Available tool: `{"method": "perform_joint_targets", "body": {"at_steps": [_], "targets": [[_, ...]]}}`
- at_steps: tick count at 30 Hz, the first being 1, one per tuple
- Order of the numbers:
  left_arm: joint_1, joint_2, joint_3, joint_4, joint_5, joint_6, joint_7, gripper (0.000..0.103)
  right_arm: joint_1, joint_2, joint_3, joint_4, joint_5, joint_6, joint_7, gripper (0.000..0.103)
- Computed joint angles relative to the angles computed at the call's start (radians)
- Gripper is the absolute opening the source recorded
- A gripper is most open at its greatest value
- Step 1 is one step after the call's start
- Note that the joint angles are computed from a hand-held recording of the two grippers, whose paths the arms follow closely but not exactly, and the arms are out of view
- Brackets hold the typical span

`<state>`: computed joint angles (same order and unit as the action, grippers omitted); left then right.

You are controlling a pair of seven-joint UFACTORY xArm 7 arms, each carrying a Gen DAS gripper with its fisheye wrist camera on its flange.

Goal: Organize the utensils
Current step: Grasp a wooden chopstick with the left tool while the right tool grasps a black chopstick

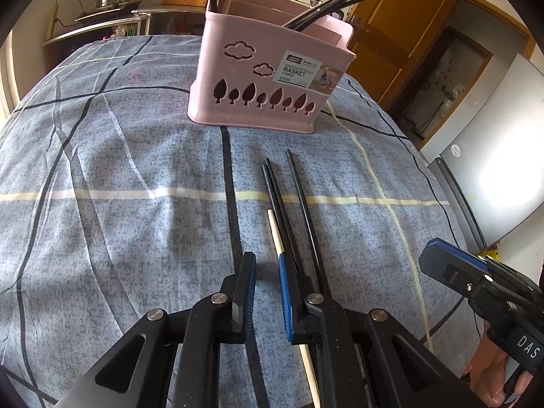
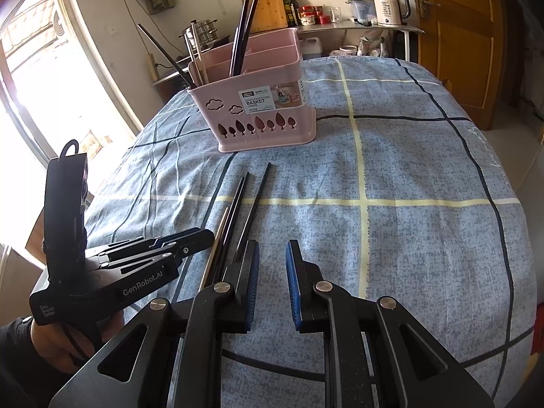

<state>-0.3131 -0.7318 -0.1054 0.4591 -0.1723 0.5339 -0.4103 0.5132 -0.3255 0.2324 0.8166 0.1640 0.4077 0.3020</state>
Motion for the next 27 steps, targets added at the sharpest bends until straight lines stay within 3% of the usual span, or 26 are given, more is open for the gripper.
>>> {"method": "perform_joint_targets", "body": {"at_steps": [5,7,10,21,27], "targets": [[0.027,0.005,-0.063,0.005,0.062,-0.001,-0.035,0.023,0.001,-0.012,-0.001,-0.007,0.0,-0.002,0.001,0.017],[0.03,0.011,-0.084,0.011,0.086,-0.002,-0.052,0.032,0.003,-0.013,-0.003,-0.007,0.003,-0.001,-0.002,0.017],[0.048,0.019,-0.123,0.021,0.141,0.006,-0.085,0.032,0.007,-0.02,-0.005,-0.011,0.008,-0.003,-0.006,0.017],[0.037,-0.073,-0.058,-0.037,0.134,0.034,-0.098,0.032,0.01,-0.029,-0.011,-0.016,0.021,-0.003,-0.017,0.017],[0.061,-0.13,-0.023,-0.075,0.121,0.044,-0.086,0.022,0.015,-0.016,-0.013,-0.008,0.031,-0.002,-0.029,0.017]]}}
